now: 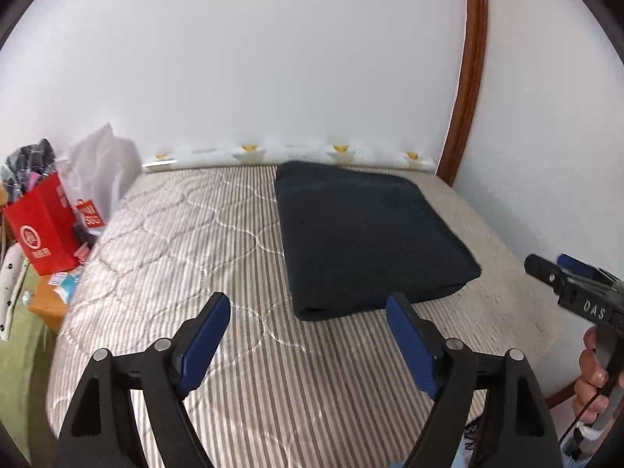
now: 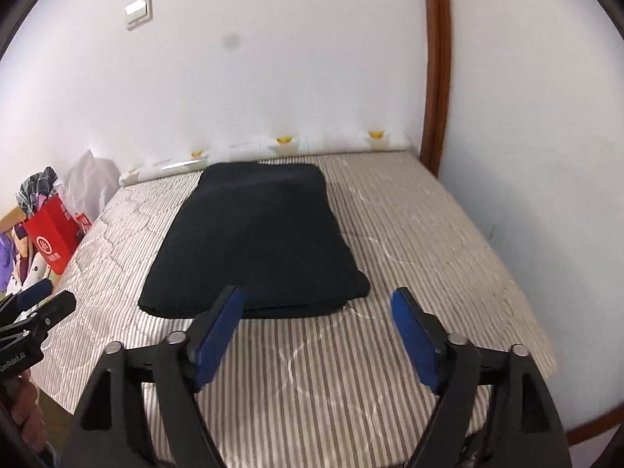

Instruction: Fold small clothes

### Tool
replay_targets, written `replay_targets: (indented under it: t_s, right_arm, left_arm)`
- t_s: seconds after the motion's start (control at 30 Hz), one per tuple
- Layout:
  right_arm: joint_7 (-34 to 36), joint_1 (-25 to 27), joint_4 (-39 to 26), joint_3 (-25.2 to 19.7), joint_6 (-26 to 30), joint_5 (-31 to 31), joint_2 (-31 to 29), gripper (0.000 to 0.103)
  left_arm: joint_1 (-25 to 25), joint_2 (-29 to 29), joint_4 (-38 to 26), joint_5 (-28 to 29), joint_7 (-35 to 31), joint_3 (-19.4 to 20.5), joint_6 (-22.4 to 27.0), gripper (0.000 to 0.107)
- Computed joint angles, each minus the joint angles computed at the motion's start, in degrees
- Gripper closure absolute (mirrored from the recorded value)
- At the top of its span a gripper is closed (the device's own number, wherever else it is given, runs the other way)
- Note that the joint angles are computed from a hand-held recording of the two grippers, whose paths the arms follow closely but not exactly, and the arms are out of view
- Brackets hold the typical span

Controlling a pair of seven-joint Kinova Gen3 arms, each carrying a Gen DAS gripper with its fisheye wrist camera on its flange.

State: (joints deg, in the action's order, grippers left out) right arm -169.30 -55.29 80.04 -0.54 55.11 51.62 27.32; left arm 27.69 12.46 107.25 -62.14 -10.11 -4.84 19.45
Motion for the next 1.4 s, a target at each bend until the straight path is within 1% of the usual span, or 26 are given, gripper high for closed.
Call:
replay_targets:
  t_s: [0.03,0.07,0.13,0.23,0.4,0.57,0.67,0.87,1.4]
  right_arm:
    - [-0.45,-1.35,-0.46,0.14,2.29,0.31,-0.26,0.01]
    - [-1.15,-2.49,-0.34,0.19,3.66,1.16,-0.68,0.006]
    - [-1.42,-3.55,-0.31,-0.44,5.83,1.98,-1.34,0.002]
    - [-0.91,-4.12,-0.75,-1.65,8.29,2.01,-1.9,0.001]
    - [-2.32,-4.72,-0.54,-2.74,10.41,2.46,-2.67,0.001]
    - [-2.39,-4.59,-0.81,-3.48,11.83,2.25,-2.96,0.001]
    - [-2.92,-4.43,-0.22,-3.64,11.8,2.58,-3.46,0.001]
    - [-3.73,-4.72,-0.05,-4.1,13.41,3.06,-3.52,0.001]
    - [-4.85,-4.14,1.05,-4.61,13.47,3.28,-4.02,0.001]
  left_arm:
    - [0.08,-0.92,0.42,0.03,0.17,0.63,0.78,0.021]
    - [0.54,-1.7,0.78,0.07,0.27,0.63,1.15,0.02]
    - [1.38,-2.99,1.23,-1.8,2.49,1.63,3.6,0.018]
    - [1.55,-4.06,1.74,-4.32,5.4,3.84,6.73,0.016]
    - [-0.51,-4.6,1.77,-4.9,6.13,7.42,8.45,0.016]
    - [-1.06,-4.46,1.77,-5.8,6.71,9.21,9.76,0.016]
    - [-1.13,-4.55,1.94,-5.95,6.98,9.65,9.86,0.016]
    - [-1.35,-4.57,1.94,-5.38,6.17,10.01,9.59,0.016]
    - [-1.32,-4.66,2.06,-4.48,5.19,9.92,9.56,0.016]
